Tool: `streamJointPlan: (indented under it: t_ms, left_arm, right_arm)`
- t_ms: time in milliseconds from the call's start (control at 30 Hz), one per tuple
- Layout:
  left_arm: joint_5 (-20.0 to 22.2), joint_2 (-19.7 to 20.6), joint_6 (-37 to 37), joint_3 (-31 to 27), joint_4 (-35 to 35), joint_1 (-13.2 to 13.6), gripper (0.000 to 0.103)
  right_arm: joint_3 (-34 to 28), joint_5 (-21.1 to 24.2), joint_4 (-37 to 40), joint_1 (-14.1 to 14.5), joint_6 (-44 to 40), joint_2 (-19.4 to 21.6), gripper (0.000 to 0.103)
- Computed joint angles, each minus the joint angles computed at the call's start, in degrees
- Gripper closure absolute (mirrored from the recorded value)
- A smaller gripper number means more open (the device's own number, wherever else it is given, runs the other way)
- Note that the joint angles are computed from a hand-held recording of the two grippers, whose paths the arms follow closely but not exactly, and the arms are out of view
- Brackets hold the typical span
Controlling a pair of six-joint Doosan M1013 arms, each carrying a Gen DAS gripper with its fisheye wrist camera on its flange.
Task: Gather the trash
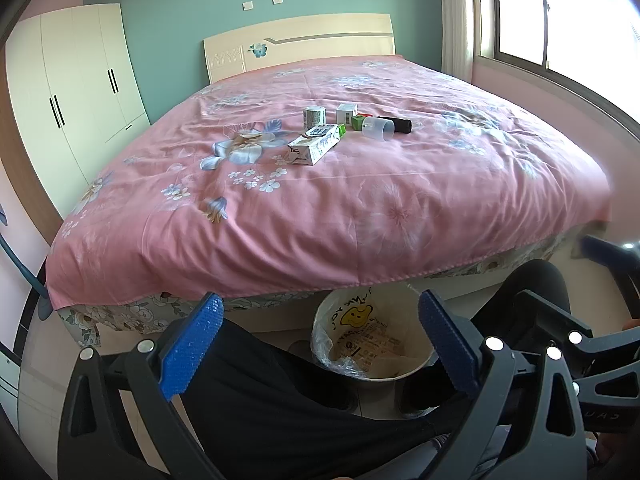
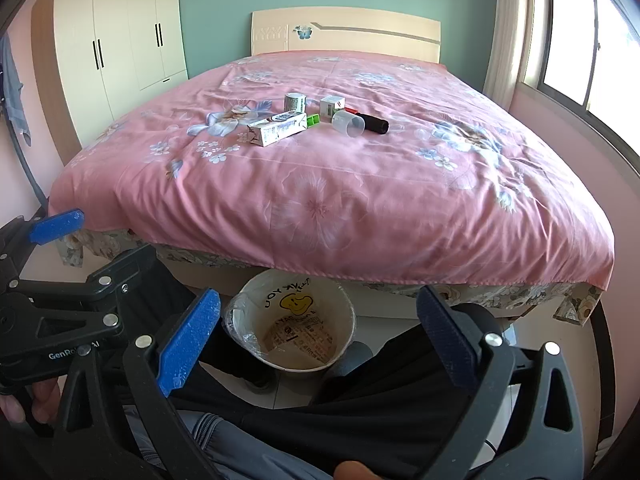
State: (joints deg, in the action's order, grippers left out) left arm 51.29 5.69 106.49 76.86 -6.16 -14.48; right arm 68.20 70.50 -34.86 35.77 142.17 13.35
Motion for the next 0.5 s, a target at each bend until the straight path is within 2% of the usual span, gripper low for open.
streamJointPlan:
  t_ms: [500]
  left_arm:
    - [-0.1, -0.3, -0.9, 0.6, 1.0, -0.2, 0.004]
  right_arm:
    - [0.9, -0.9, 0.4, 0.0, 0.7, -0.2, 0.006]
